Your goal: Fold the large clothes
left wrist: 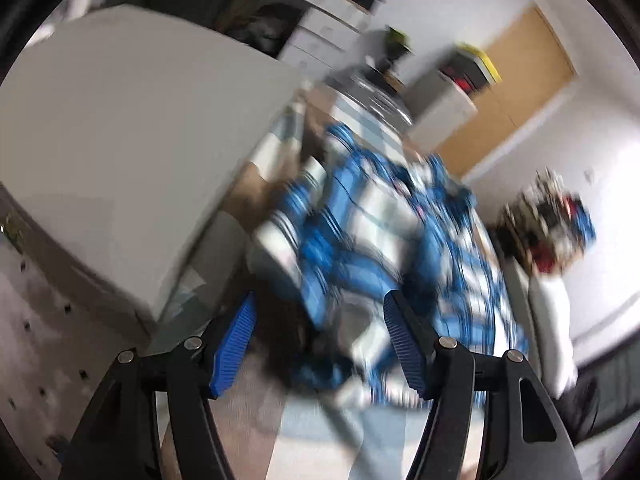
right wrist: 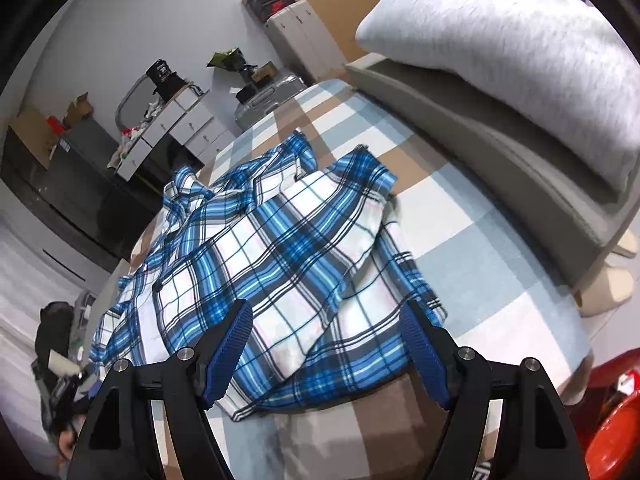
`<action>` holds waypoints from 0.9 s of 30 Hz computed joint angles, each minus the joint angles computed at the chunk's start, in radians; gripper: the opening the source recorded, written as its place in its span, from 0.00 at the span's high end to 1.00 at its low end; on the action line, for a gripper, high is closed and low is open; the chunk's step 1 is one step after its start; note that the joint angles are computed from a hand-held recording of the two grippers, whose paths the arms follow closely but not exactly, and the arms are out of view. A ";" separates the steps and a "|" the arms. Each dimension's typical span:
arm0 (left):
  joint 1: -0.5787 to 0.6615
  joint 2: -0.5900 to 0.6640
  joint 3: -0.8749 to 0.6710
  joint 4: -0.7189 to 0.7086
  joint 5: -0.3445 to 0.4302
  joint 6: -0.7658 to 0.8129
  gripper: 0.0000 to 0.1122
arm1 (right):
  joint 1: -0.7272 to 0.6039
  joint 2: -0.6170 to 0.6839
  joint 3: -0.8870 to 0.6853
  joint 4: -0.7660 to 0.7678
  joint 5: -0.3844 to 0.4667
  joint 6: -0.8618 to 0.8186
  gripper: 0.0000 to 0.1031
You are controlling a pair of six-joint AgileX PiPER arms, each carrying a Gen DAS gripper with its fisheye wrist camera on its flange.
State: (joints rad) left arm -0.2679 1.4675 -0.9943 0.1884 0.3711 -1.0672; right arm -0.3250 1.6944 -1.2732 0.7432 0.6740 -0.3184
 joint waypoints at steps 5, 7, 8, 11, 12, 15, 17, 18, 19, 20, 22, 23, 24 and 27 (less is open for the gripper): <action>-0.012 0.071 -0.083 0.214 0.019 -0.179 0.85 | -0.005 -0.008 0.016 -0.010 -0.006 0.015 0.26; -0.048 0.094 -0.139 0.297 0.096 -0.200 0.98 | -0.009 -0.013 0.022 -0.018 -0.013 0.029 0.26; -0.062 0.095 -0.156 0.334 0.111 -0.214 0.98 | -0.012 -0.013 0.023 -0.027 -0.015 0.041 0.26; -0.061 0.094 -0.198 0.296 0.100 -0.146 0.99 | -0.018 -0.004 0.017 -0.030 -0.015 0.049 0.26; -0.054 0.096 -0.218 0.258 0.088 -0.097 0.99 | -0.017 0.001 0.012 -0.035 -0.016 0.055 0.26; -0.020 0.116 -0.291 0.118 0.055 0.078 0.99 | -0.011 0.017 -0.008 -0.039 -0.012 0.060 0.26; 0.012 0.138 -0.344 0.000 0.033 0.213 0.99 | -0.007 0.029 -0.020 -0.039 -0.009 0.060 0.26; 0.029 0.169 -0.403 -0.068 0.040 0.293 0.99 | -0.004 0.033 -0.025 -0.041 -0.009 0.064 0.26; 0.037 0.186 -0.431 -0.095 0.037 0.332 0.99 | -0.001 0.034 -0.026 -0.043 -0.008 0.066 0.26; 0.044 0.215 -0.480 -0.113 0.045 0.370 1.00 | 0.000 0.034 -0.025 -0.042 -0.009 0.066 0.26; 0.055 0.294 -0.611 -0.120 0.094 0.411 1.00 | 0.001 0.032 -0.023 -0.047 -0.011 0.074 0.26; 0.069 0.344 -0.687 -0.157 0.113 0.461 1.00 | 0.001 0.030 -0.021 -0.054 -0.013 0.085 0.26; 0.077 0.369 -0.723 -0.177 0.127 0.482 1.00 | 0.000 0.028 -0.019 -0.057 -0.014 0.090 0.26; 0.105 0.483 -0.876 -0.192 0.202 0.500 1.00 | -0.001 0.013 -0.006 -0.077 -0.022 0.117 0.26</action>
State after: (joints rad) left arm -0.1628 1.9504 -1.8700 -0.0036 0.5734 -0.5671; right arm -0.3257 1.7075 -1.2796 0.6666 0.6516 -0.2018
